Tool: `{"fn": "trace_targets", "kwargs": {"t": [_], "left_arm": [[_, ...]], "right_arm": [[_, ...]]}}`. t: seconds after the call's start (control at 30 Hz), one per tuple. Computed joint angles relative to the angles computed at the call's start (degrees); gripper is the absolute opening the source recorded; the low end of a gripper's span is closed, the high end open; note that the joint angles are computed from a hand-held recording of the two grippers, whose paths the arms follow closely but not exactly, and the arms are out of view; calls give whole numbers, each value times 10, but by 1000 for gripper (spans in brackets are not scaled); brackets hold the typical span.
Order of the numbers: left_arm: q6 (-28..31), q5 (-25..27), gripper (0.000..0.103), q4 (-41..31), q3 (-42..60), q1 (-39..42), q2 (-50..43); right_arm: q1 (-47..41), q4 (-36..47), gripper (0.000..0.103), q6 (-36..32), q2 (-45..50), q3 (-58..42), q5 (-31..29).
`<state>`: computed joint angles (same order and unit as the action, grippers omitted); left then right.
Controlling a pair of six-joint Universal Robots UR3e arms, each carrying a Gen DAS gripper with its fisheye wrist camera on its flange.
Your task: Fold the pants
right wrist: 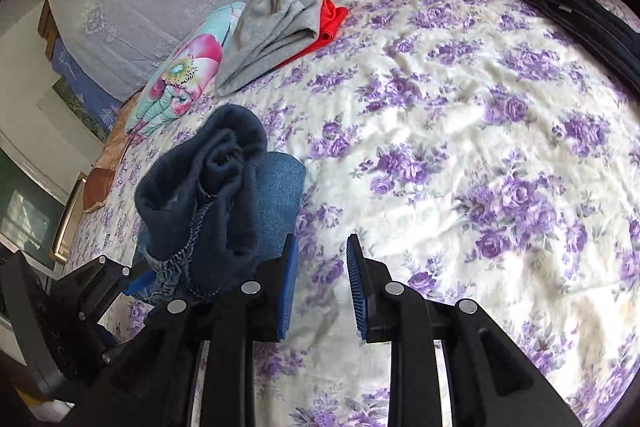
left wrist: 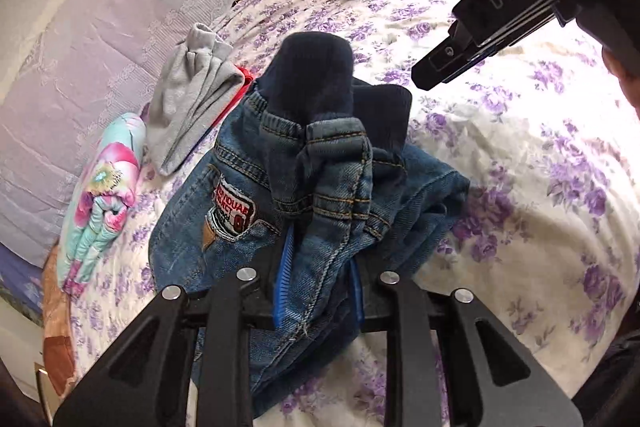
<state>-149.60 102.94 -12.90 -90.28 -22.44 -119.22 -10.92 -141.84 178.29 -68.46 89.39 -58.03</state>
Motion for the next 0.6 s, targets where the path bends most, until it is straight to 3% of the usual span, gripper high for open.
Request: {"fn": "trace_targets", "kwargs": {"t": [0.1, 0.17, 0.27, 0.3, 0.37, 0.47, 0.53, 0.6], "left_arm": [[-13, -8, 22, -39, 6, 7, 22], [-13, -10, 22, -47, -2, 10, 40], [-6, -43, 27, -57, -33, 16, 80], [-4, -47, 34, -50, -45, 16, 89], [2, -87, 45, -40, -80, 24, 124], [-4, -148, 47, -41, -128, 55, 195], [-20, -206, 52, -60, -151, 103, 247], [-42, -280, 58, -101, -152, 164, 283]], "right_arm": [[4, 7, 27, -5, -10, -14, -3], [7, 10, 34, -8, -23, -34, 9], [30, 44, 41, -27, -23, -113, 38], [43, 66, 41, -38, -9, -157, 48], [75, 116, 40, -67, 34, -253, 47], [116, 213, 40, -89, 103, -367, -17], [127, 225, 38, -88, 122, -353, -60], [124, 176, 37, -85, 115, -279, -83]]}}
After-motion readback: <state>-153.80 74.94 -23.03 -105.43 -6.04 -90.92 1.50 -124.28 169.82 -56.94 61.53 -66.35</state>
